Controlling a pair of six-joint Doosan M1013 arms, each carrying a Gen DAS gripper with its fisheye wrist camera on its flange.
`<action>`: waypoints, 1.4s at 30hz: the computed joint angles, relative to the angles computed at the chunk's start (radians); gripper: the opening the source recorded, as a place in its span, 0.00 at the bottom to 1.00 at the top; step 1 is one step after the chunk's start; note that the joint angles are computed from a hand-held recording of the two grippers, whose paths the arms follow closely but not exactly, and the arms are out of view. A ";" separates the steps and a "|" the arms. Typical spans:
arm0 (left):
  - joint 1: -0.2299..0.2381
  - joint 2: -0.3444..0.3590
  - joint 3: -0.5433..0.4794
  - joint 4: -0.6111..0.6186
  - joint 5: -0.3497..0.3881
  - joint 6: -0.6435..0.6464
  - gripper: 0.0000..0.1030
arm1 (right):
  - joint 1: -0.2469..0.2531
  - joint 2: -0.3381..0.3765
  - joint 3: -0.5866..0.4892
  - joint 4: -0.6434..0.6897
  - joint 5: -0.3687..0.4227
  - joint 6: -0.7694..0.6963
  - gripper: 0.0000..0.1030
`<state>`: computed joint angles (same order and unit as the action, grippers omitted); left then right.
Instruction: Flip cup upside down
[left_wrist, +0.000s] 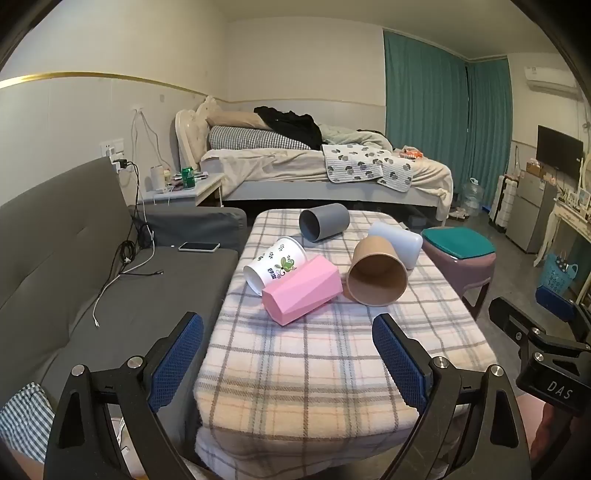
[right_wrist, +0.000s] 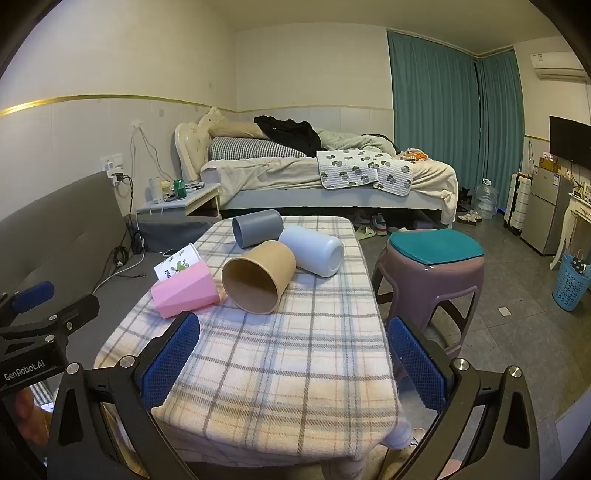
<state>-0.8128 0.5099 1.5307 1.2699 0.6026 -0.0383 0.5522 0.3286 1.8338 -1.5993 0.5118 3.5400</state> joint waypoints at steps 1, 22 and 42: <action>0.000 0.000 0.000 0.001 -0.001 0.000 0.93 | 0.000 0.000 0.001 -0.006 -0.001 0.008 1.00; 0.000 0.000 0.003 0.022 -0.003 -0.022 0.93 | 0.001 -0.002 0.001 0.003 -0.001 0.002 1.00; 0.000 0.000 0.003 0.024 -0.001 -0.023 0.93 | 0.002 -0.003 0.002 0.004 -0.002 0.001 1.00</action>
<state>-0.8131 0.5103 1.5336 1.2936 0.6011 -0.0612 0.5541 0.3257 1.8354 -1.5954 0.5099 3.5406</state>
